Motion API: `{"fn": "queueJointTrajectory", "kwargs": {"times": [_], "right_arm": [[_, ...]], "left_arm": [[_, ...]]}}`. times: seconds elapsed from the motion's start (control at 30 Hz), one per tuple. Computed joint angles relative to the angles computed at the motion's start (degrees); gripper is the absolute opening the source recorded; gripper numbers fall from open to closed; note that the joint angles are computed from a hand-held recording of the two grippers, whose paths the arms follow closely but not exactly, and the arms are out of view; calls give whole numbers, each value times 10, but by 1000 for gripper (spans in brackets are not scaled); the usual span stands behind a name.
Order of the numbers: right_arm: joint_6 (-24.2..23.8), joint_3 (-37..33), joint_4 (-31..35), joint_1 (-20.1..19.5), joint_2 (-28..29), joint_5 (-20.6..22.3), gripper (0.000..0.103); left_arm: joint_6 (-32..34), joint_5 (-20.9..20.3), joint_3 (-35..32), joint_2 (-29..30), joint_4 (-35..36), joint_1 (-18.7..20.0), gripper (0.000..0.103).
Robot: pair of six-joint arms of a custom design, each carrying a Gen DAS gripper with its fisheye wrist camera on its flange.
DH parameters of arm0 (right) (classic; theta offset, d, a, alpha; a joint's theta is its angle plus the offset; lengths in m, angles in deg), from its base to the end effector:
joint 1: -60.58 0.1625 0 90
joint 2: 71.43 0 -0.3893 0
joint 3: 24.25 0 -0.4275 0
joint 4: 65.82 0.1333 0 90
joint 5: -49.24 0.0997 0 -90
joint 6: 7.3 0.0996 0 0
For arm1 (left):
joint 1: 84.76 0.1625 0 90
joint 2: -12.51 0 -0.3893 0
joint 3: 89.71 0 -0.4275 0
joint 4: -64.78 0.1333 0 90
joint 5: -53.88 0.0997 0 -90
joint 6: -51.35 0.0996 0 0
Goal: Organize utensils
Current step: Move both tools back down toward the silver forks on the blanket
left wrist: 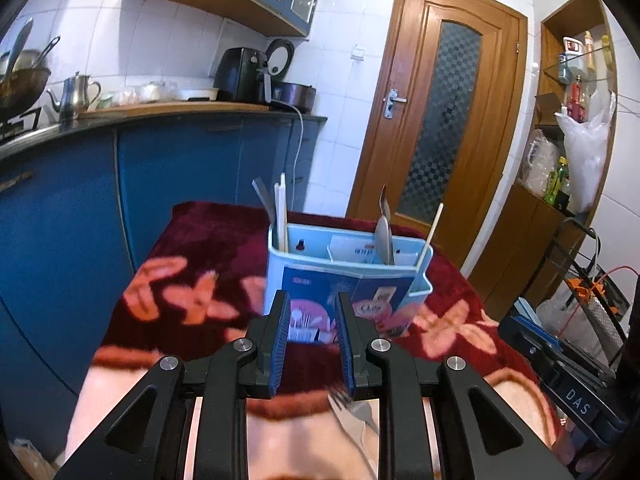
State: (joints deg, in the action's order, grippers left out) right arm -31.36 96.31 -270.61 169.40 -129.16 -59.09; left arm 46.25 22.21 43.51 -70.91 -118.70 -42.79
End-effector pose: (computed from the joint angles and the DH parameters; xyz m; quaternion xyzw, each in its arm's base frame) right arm 0.2704 -0.4772 0.1316 0.2594 -0.8516 0.4255 0.1628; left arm -0.1730 -0.4489 0.2538 0.1279 0.8207 -0.4929 0.2593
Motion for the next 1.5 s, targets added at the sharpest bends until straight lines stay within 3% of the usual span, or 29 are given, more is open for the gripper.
{"fn": "queueJointTrajectory", "kwargs": {"times": [0.47, 0.77, 1.13, 1.5], "right_arm": [[21, 64, 23, -23, -41, -12, 33], [30, 89, 32, -41, -64, -16, 34], [33, 101, 43, -54, -76, -13, 36], [38, 96, 52, -59, -70, -17, 36]], "left_arm": [[-139, -13, 40, -71, 167, -2, 23], [-204, -51, 34, -62, 257, 11, 23], [-218, -88, 13, -22, 291, 38, 23], [-207, -143, -5, -3, 277, 70, 23]]}}
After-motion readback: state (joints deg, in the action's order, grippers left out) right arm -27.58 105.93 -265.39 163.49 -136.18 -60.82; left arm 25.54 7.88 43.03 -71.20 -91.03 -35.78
